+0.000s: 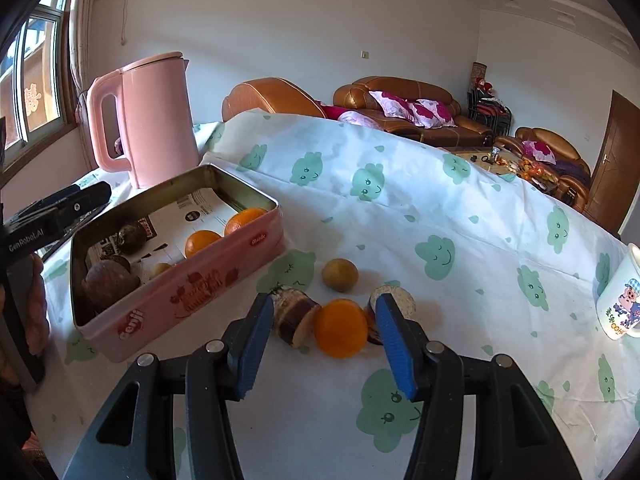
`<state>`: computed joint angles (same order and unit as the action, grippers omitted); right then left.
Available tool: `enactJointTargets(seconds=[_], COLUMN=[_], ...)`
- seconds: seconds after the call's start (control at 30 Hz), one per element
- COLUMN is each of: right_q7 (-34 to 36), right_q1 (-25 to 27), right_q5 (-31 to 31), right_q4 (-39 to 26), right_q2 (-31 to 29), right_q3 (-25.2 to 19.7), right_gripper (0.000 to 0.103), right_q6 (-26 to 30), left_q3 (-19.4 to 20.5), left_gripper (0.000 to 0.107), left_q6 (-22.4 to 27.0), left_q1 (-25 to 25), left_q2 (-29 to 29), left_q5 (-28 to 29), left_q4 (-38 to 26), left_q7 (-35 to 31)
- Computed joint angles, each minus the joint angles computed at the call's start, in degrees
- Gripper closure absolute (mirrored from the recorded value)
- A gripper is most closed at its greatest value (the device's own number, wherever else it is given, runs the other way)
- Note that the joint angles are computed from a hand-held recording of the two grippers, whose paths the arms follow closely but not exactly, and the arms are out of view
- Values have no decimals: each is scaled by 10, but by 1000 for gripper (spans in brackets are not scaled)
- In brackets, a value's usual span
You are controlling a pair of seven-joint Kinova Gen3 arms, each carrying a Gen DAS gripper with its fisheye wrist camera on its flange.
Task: Organize fruits
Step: 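Grasp the brown cake slice on the table with the right gripper, then grasp and lift an orange with the left gripper while the right gripper holds the cake slice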
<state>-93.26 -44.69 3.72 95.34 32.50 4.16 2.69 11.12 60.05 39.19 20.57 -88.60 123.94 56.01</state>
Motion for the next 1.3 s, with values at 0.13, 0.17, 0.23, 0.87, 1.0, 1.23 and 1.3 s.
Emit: enactJointTargets(seconds=[0.13, 0.17, 0.23, 0.87, 1.0, 1.23, 1.3], right_q7=[9, 11, 8, -95, -94, -93, -91], right_q1=[-14, -21, -50, -165, -107, -51, -42], right_q5=[9, 12, 17, 177, 137, 32, 6], right_q4=[-15, -21, -41, -66, -20, 35, 38], right_q2=[10, 15, 27, 67, 26, -17, -16], right_q3=[3, 6, 35, 150, 97, 90, 95], right_gripper=[48, 48, 48, 58, 58, 58, 58], right_q6=[6, 8, 29, 76, 8, -62, -59], left_q3=[0, -1, -1, -3, -3, -7, -11], left_gripper=[10, 10, 10, 9, 9, 9, 9], left_q6=[-3, -4, -4, -3, 1, -29, -48], left_q1=[-1, -1, 0, 11, 22, 33, 35], left_q2=[3, 4, 5, -3, -1, 15, 25], left_q5=[2, 2, 5, 32, 40, 45, 50], left_q4=[-2, -3, -6, -36, -56, -119, -143], left_q7=[-5, -8, -15, -68, -103, -196, -229])
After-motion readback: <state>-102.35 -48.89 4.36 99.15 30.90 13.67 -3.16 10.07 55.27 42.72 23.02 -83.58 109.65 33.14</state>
